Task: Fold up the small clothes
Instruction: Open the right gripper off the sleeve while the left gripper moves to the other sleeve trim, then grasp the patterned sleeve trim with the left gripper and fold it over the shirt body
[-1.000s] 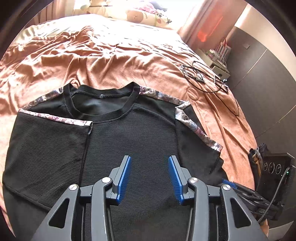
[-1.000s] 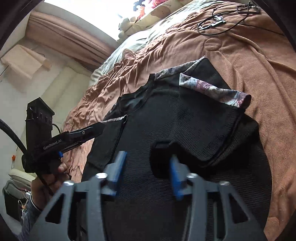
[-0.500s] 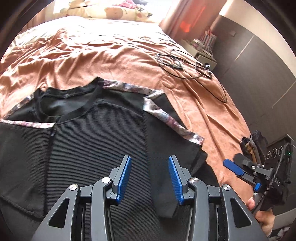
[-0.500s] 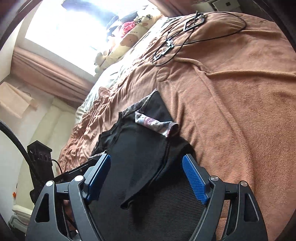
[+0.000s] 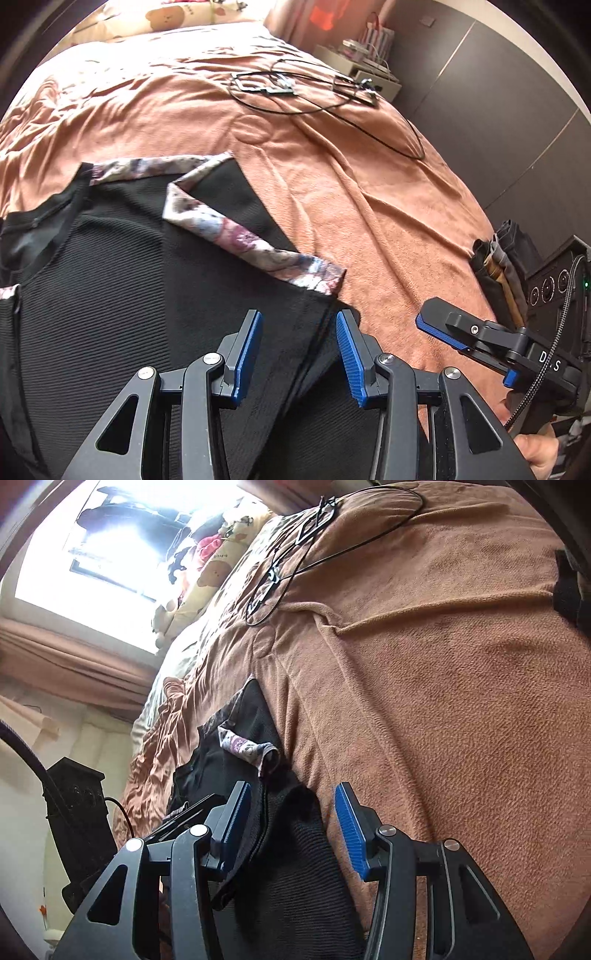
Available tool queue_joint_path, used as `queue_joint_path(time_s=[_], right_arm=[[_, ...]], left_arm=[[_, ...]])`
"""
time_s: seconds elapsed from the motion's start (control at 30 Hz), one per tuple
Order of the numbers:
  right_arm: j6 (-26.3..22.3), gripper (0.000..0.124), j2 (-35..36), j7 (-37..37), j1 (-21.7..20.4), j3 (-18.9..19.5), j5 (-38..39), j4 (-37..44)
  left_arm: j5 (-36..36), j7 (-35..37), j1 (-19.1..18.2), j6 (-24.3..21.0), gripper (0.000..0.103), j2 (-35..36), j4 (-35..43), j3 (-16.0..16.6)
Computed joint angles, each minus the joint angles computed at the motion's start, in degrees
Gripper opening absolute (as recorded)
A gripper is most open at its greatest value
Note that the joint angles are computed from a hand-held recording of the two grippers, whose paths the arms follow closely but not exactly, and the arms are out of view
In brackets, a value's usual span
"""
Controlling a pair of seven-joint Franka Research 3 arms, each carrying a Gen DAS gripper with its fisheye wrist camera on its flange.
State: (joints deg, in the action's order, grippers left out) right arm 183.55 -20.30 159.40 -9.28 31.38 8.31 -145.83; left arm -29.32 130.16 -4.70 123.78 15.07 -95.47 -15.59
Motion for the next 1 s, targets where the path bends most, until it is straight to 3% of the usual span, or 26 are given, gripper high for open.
queue_joint_path(time_s=[0.07, 0.4, 0.5, 0.67, 0.8, 0.9, 1.0], right_arm=[[-0.29, 0.046, 0.86, 1.26, -2.58, 2.34, -0.49, 0.66], [-1.80, 0.043, -0.78, 5.36, -3.40, 2.13, -3.12, 0.17], [-0.76, 0.043, 0.14, 5.94, -3.28, 2.16, -3.82, 0.51], [-0.97, 0.043, 0.62, 4.86, -3.14, 2.56, -4.22, 1.19], [-1.48, 0.043, 1.70, 3.78, -2.16, 1.82, -4.96, 2.18], [-2.75, 0.043, 2.99, 3.32, -1.95, 1.47, -6.84, 3.84], [-4.48, 0.043, 4.21, 3.38, -1.36, 0.68, -9.70, 5.62]], left_arm=[[0.98, -0.48, -0.77, 0.39, 0.044, 0.86, 0.42, -0.28], [6.39, -4.24, -3.20, 5.56, 0.043, 4.07, 0.83, -1.74], [4.37, -3.74, -1.88, 4.92, 0.035, 4.27, 1.21, -2.21], [2.84, -2.20, -0.40, 5.29, 0.008, 3.52, 1.06, -1.80], [-0.03, -2.60, 1.66, 1.86, 0.008, 4.06, 3.38, -1.48], [0.05, -0.96, 2.26, 3.69, 0.007, 2.83, 2.43, -0.82], [-0.17, -1.11, 3.37, 2.25, 0.007, 3.21, 4.04, 0.05]])
